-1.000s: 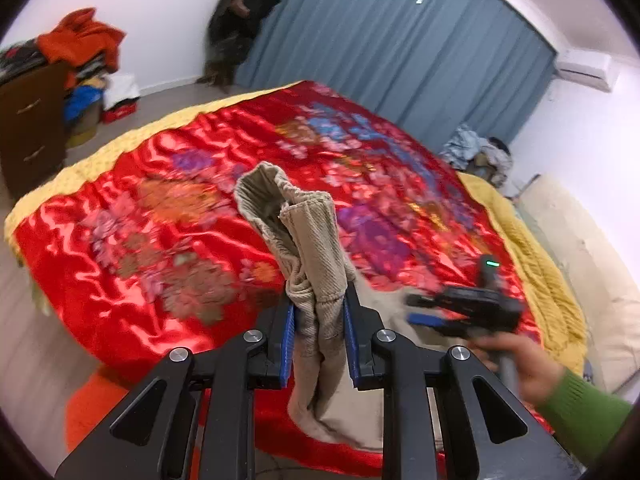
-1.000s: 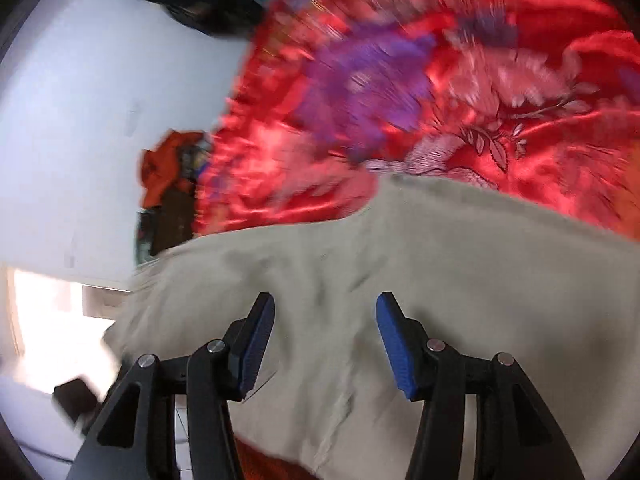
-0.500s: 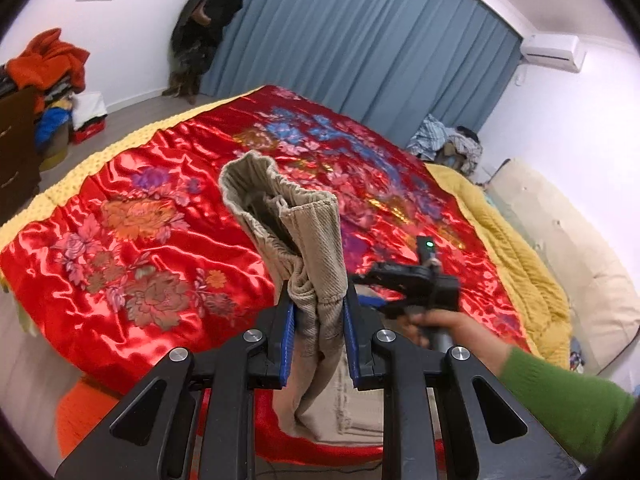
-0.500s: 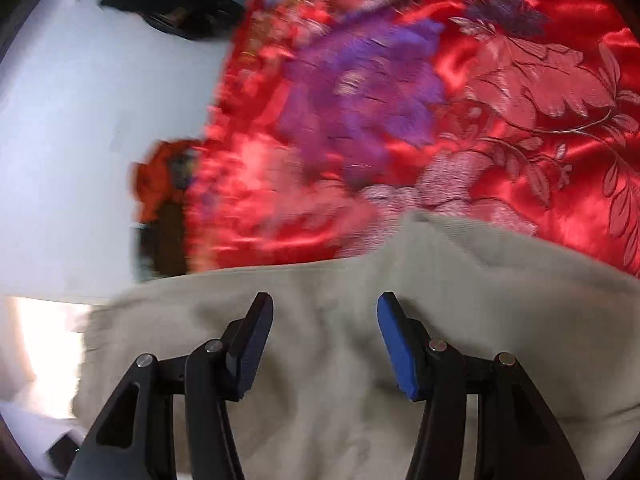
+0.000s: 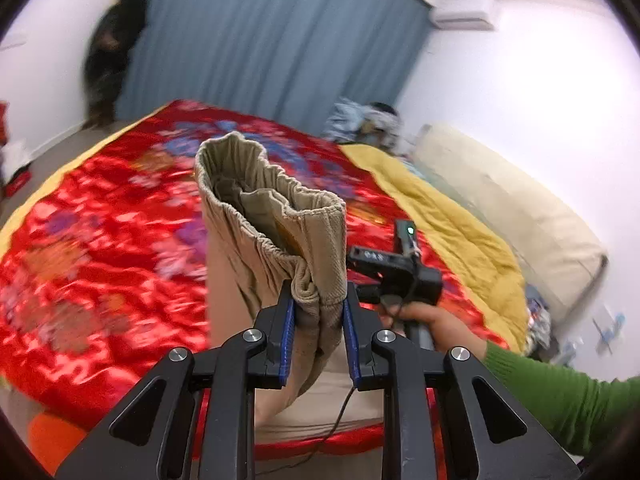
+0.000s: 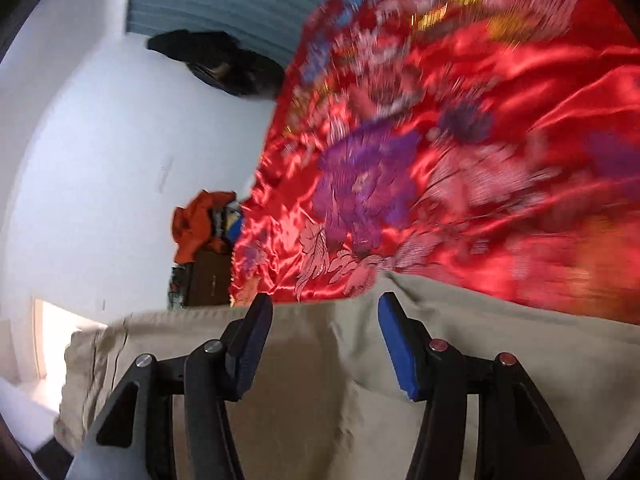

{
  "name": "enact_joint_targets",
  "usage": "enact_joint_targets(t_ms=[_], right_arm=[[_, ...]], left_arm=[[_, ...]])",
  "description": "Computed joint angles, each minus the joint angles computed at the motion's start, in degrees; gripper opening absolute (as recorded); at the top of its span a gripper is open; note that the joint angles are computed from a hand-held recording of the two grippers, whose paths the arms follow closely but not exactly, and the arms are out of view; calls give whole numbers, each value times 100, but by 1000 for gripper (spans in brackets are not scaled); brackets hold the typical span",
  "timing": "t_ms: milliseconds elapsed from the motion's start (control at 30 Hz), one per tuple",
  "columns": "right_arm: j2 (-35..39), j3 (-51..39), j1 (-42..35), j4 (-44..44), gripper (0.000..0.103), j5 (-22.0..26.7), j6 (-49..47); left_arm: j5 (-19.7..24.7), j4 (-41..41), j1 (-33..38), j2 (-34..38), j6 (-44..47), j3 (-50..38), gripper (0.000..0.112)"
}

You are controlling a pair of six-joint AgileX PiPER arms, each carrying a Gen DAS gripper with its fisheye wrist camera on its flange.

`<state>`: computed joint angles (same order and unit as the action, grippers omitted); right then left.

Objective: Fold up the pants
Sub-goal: 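Lift the waistband with the left tool and fold it over the hems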

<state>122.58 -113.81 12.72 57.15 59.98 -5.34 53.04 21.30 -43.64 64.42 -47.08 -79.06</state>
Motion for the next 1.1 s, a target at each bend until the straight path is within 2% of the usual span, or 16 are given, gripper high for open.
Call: enact_joint_targets(t_ms=[233,433,600,700,1100], right_arm=[[-2689,3868,-1937,844,57,-39,-2424],[-3950,5763,-3727,1065,57,358,-3330],[-4270,6365,-4808,1028,57,782,-3612],[-4307,6539,-5102,1028,57,862,-3802],[-4368,7042,-5316,1039,57,653,-4083]], left_arm=[[-548,-219,-680,1501,290,-697,20],[-559,-532,-1206,2900,755,-1337,20],[-500,-585,-1460,3427,878,-1636,20],[-404,-474,-1538,3631,805,-1871,20],[-256,71,-1881,4809,1186,-2334,20]])
